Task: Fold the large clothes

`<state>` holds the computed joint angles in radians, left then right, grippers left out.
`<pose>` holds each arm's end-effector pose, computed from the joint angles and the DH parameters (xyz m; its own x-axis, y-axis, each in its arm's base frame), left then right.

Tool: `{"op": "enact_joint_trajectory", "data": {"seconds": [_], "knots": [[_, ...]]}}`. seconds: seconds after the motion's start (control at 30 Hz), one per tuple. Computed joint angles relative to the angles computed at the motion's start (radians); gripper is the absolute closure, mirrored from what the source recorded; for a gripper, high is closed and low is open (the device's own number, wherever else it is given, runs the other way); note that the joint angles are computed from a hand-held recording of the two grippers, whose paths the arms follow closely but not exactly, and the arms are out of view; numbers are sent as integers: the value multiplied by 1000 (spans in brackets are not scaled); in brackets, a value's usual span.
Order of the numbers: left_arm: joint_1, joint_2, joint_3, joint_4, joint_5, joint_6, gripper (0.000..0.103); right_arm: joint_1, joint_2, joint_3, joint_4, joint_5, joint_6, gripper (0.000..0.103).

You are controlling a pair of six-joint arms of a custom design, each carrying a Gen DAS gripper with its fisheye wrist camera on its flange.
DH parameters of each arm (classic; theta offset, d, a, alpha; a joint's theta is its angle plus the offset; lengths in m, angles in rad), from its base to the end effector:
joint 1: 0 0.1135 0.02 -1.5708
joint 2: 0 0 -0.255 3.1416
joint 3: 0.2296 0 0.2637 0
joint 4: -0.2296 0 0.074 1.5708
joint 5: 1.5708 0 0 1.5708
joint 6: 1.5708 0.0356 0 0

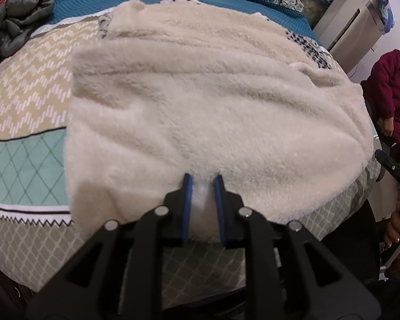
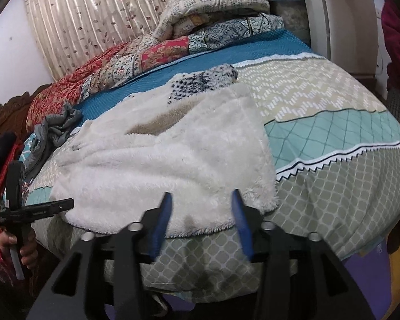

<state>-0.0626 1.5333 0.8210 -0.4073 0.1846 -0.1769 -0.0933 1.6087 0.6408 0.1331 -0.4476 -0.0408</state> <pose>0.2906 -0.0248 0.1478 -0.9090 -0.1163 -0.4002 -0.0189 0.9708 -0.2393 0.2961 -0.0122 0.1122 -0.7289 0.0313 -0.6839 -0.2352 0.9267 0.2931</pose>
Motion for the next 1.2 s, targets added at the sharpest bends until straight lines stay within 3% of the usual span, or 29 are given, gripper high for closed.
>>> {"op": "enact_joint_trajectory", "data": {"seconds": [0.13, 0.23, 0.27, 0.33, 0.4, 0.47, 0.57, 0.8, 0.93, 1.0, 1.2], "knots": [[2, -53, -3, -4, 20, -12, 84, 16, -17, -14, 17, 23, -2, 55], [-6, -85, -15, 23, 7, -17, 66, 21, -39, -24, 29, 14, 1, 55], [-15, -74, -15, 26, -4, -13, 65, 26, -40, -27, 39, 15, -9, 55], [-32, -11, 3, 0, -21, 1, 65, 42, -8, -2, 6, 47, -27, 55], [-44, 21, -6, 20, -40, 12, 65, 56, 128, 91, -97, 125, -47, 55], [-62, 11, -22, 41, -67, 17, 64, 16, 202, 130, -125, 69, -33, 55], [-62, 6, -16, 28, -65, 11, 64, -12, 204, 143, -148, 19, -34, 55], [-48, -41, 14, -25, -42, 4, 64, 0, 184, 122, -130, 49, -42, 55], [-31, -103, 9, -32, -27, 0, 64, -51, 24, -12, -21, -35, -13, 55], [-15, -124, 0, -29, -13, 12, 63, -56, -38, -60, 4, -23, -22, 55], [0, 10, 30, -29, 1, 16, 63, -28, -20, -26, -1, 4, -2, 55]]}}
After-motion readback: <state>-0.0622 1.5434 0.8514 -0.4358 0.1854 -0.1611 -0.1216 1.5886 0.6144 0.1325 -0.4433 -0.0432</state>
